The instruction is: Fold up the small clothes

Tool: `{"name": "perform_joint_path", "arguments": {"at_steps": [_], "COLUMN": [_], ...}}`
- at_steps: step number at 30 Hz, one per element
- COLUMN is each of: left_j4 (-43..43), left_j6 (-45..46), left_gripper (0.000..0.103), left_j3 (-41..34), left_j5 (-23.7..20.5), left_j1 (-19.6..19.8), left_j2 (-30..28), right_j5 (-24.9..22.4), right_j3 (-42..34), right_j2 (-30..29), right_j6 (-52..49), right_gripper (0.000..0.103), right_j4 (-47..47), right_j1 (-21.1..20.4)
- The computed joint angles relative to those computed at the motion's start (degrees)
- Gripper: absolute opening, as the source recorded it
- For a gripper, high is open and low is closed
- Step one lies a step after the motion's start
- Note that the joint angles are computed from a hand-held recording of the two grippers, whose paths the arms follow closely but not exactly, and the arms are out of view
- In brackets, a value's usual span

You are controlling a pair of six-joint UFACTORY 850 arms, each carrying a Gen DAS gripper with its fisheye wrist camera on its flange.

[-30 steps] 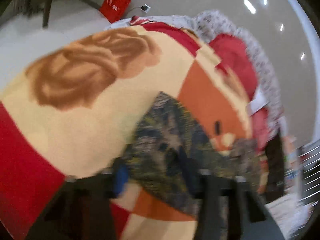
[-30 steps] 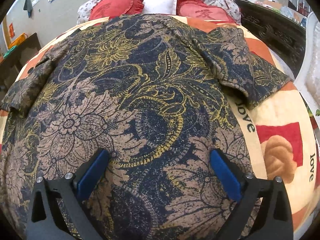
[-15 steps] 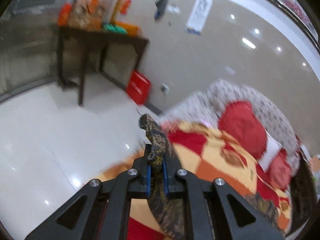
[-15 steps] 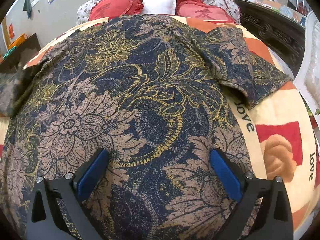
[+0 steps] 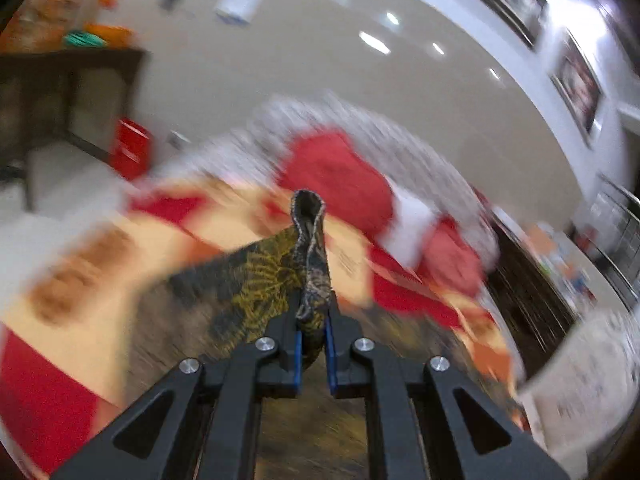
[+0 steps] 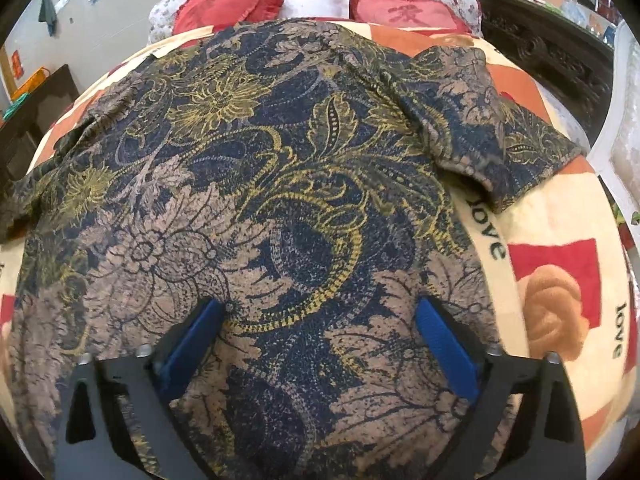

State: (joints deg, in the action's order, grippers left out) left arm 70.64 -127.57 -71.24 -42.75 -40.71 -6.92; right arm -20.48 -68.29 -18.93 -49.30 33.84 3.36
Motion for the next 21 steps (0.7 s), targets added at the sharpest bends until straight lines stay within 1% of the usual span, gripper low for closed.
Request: {"name": "perform_joint_path", "arguments": {"at_steps": [1,3,5,6,7,8,9,10,11,12,13,15,17,18,19,20,21], "left_j4": [-0.1,-2.7,-5.9,-7.3,-8.9,-10.2,-11.1,-11.0,-9.1,-6.1,-5.0,-5.7,-7.3,-7.4,-7.1,-6.5,-4.1], "left_j6": [-0.1,0.5,1.2,1.4,2.3,3.3,4.2,3.4,0.6,-2.3,-2.8,-0.3,2.0,2.0,1.3,-0.1,-3.8], "left_gripper": [0.009,0.009,0.009,0.009,0.009,0.009,0.012,0.023,0.029,0.031,0.036,0.044,0.063,0.067,0.068,0.068,0.068], "left_j3": [-1.8,-5.9,-8.3,-9.0,-9.9,-10.5,-10.9,-10.1,-8.6,-7.2,-6.2,-5.0,-4.4,-4.2,-3.8,-2.8,-1.4], "left_j5": [1.8,6.2,9.4,10.5,11.0,11.3,12.4,14.1,17.4,19.5,19.2,17.7,12.1,8.7,6.4,5.4,5.1], "left_j1": [-0.2,-0.4,-0.2,-0.2,-0.3,-0.5,-0.3,-0.3,0.0,-0.1,-1.0,-2.6,-4.9,-6.1,-6.9,-7.5,-8.1], "left_j2": [-2.9,-9.8,-14.8,-16.5,-18.2,-19.4,-20.3,-20.2,-19.7,-18.9,-18.0,-16.6,-15.9,-16.0,-16.1,-15.6,-15.1], "right_j5": [-1.3,-3.6,-7.1,-8.9,-11.5,-13.1,-14.8,-16.1,-16.8,-17.7,-19.0,-23.5,-27.8,-28.4,-29.5,-30.7,-32.6], "right_j3": [-0.7,-1.7,-3.2,-4.0,-5.4,-6.5,-7.9,-9.2,-10.4,-11.6,-12.7,-16.2,-19.2,-20.3,-21.4,-22.5,-23.8], "right_j2": [0.4,1.4,1.9,1.6,0.9,0.2,-1.0,-2.1,-3.3,-4.6,-5.8,-9.2,-12.5,-13.7,-15.2,-16.5,-18.0], "right_j6": [-1.3,-6.9,-13.7,-16.0,-18.3,-19.6,-20.9,-21.2,-20.4,-19.5,-18.9,-16.6,-15.1,-14.4,-13.3,-12.6,-11.5], "right_gripper": [0.084,0.084,0.084,0.084,0.084,0.084,0.084,0.084,0.084,0.083,0.080,0.078,0.071,0.071,0.070,0.067,0.065], "right_j4": [1.9,8.5,15.2,17.3,19.4,20.7,21.8,22.2,22.0,22.0,22.5,23.6,25.4,25.5,25.4,25.3,25.1], "right_j1": [-0.1,-0.3,0.0,0.1,0.4,0.7,1.2,1.8,2.6,3.3,3.8,4.6,5.4,5.8,6.5,7.0,7.6]}}
